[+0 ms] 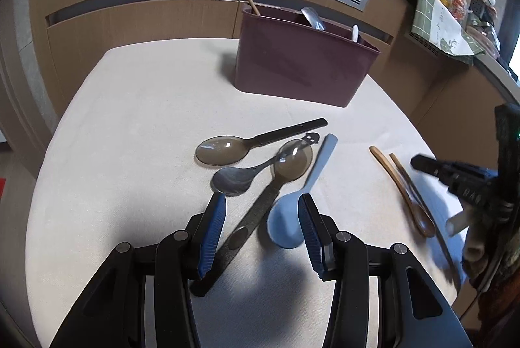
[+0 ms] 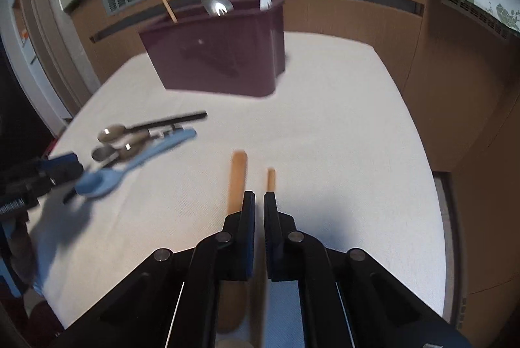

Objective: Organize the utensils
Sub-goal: 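Grasp the wooden spoon with the right gripper while the left gripper grasps the translucent spoon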

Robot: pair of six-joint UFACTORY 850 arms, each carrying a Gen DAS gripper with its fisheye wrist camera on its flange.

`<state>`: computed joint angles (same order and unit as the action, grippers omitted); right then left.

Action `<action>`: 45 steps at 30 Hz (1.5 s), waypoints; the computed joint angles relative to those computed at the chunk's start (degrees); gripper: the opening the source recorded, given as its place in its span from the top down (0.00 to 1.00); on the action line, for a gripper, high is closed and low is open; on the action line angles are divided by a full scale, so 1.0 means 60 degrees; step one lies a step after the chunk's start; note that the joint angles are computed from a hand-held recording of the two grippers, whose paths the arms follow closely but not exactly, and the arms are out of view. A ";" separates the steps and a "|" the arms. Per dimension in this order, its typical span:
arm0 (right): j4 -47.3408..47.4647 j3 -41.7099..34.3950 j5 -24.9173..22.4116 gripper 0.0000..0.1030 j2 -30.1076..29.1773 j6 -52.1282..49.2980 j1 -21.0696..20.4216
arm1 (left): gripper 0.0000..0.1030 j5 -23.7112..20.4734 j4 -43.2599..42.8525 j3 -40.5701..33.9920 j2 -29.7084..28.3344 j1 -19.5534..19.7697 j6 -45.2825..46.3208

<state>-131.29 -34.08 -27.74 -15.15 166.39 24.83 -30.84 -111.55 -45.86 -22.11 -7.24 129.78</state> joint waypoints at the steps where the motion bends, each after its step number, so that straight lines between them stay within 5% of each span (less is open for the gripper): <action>1: -0.0295 0.0001 -0.0078 0.96 0.0081 0.0265 -0.0018 | 0.54 0.0016 0.0115 -0.0078 -0.0053 0.0021 -0.0187; 8: -0.0363 -0.0161 -0.0210 0.96 0.0128 0.0103 0.0041 | 0.54 0.0134 0.2827 -0.1133 -0.0635 -0.0382 -0.1835; 13: -0.0299 0.0076 -0.0313 0.96 0.0195 0.0202 -0.0011 | 0.54 0.1686 0.2308 -0.1632 -0.0945 -0.1212 -0.0961; 21: -0.0016 0.0401 -0.0108 0.91 0.0292 -0.0098 -0.0146 | 0.54 0.2215 0.2941 -0.2125 -0.1304 -0.1568 -0.1664; 25: -0.0302 0.0454 0.0153 0.84 0.0251 0.0213 -0.0199 | 0.54 0.2680 0.1654 -0.2240 -0.1359 -0.1510 -0.0858; 33: -0.1345 0.0090 0.0489 0.80 -0.0010 0.0681 -0.0102 | 0.54 0.2157 0.2854 -0.2191 -0.1414 -0.1072 -0.2334; 45: 0.1565 -0.1306 0.1208 0.77 -0.1089 -0.2565 -0.0226 | 0.54 0.1344 0.3463 -0.1656 -0.0840 -0.0950 -0.2238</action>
